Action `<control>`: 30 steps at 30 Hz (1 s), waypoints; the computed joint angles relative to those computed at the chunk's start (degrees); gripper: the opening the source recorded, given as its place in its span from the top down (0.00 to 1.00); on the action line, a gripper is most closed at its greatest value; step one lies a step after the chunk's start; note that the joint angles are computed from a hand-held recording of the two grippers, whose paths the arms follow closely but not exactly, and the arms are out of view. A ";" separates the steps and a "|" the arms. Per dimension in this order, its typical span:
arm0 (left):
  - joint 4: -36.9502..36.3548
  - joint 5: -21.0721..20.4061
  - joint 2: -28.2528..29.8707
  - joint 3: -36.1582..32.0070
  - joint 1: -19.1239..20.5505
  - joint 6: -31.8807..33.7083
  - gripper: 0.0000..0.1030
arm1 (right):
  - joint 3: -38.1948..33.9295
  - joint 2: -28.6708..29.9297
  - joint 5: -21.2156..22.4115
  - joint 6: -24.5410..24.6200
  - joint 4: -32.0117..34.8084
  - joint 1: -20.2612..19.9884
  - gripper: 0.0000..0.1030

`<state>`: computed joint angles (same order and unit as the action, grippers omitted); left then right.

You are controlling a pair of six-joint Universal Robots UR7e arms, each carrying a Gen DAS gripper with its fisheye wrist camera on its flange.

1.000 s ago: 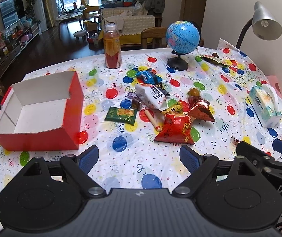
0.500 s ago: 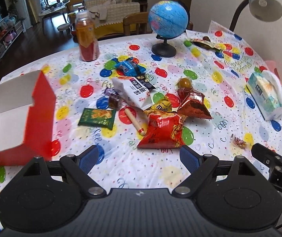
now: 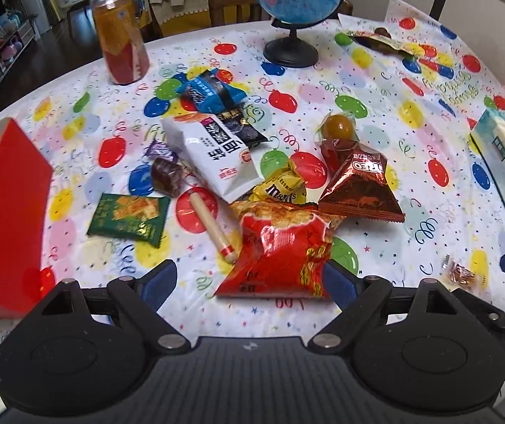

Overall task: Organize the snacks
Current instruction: 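Grasp the small wrapped candy with the right tool while the left tool grasps the red chip bag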

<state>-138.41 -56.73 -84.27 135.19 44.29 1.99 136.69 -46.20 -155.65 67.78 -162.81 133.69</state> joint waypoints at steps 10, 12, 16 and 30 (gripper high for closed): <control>-1.76 -0.75 6.53 -1.49 1.92 -0.84 0.13 | 3.18 0.53 4.39 -9.64 -8.69 -6.21 0.42; -2.06 -0.67 7.54 -1.64 2.05 -0.68 0.13 | 3.39 0.65 4.92 -10.55 -9.14 -6.67 0.46; -2.29 -1.50 8.58 -2.12 2.69 -0.62 0.13 | 3.61 0.48 5.31 -10.54 -8.11 -7.12 0.54; -3.08 -3.44 7.73 -1.80 2.87 0.81 0.44 | 2.51 0.23 3.86 -0.31 -1.31 -4.85 0.86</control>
<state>-141.48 -60.16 -76.54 133.39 47.16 2.80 139.20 -45.97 -151.79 67.47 -164.11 128.84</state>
